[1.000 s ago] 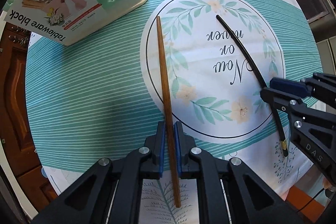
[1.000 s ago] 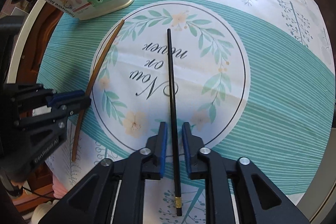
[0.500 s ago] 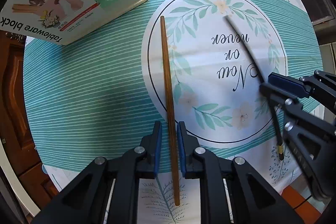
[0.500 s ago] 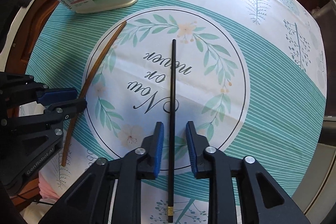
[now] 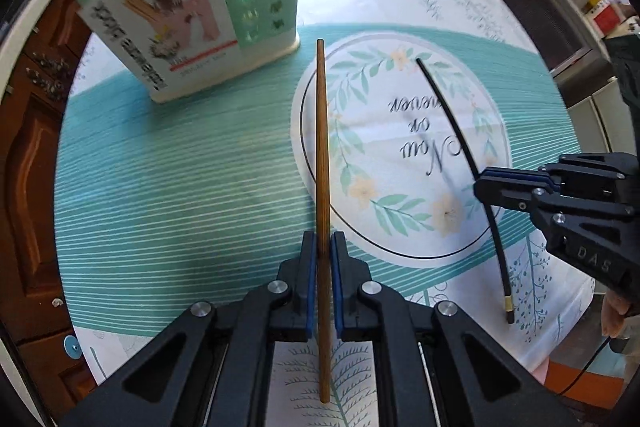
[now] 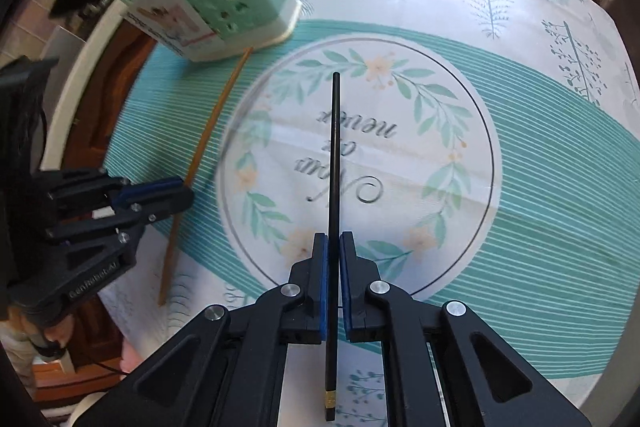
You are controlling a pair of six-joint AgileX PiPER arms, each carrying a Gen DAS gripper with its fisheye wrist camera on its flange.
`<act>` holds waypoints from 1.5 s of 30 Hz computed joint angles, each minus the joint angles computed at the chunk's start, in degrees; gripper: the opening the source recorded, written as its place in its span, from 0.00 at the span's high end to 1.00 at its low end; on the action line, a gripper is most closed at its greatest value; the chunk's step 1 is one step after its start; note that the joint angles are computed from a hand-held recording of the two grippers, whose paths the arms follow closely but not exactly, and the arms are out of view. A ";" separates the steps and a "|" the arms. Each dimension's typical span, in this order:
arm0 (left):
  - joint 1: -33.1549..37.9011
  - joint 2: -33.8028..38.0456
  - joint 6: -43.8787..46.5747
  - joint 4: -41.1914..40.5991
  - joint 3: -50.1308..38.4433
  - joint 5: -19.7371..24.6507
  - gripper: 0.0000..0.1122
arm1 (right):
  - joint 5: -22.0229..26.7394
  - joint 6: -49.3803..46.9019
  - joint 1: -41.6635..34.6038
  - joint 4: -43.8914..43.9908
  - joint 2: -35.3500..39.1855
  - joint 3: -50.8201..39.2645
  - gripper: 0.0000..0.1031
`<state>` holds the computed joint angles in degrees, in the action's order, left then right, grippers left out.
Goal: Organize utensils
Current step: 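Lift both chopsticks upright and carry them over the caddy with both grippers, then lower both chopsticks into the caddy and open both grippers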
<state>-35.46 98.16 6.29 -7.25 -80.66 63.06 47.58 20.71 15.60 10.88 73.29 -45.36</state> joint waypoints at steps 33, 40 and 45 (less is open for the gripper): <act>13.94 0.04 -0.71 -2.37 -30.83 -13.55 0.96 | 12.29 20.28 17.17 -39.24 18.63 -68.79 0.95; 13.77 5.41 -3.65 -1.07 -34.86 -18.17 0.96 | 12.97 13.44 10.92 -31.15 28.89 -81.36 0.95; 14.02 6.18 -3.71 -0.98 -32.39 -23.91 0.96 | 10.62 11.02 8.17 -27.07 30.03 -80.92 0.95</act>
<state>-21.44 104.34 2.58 -8.23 -113.05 39.15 58.20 31.73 23.76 -16.20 103.32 -126.28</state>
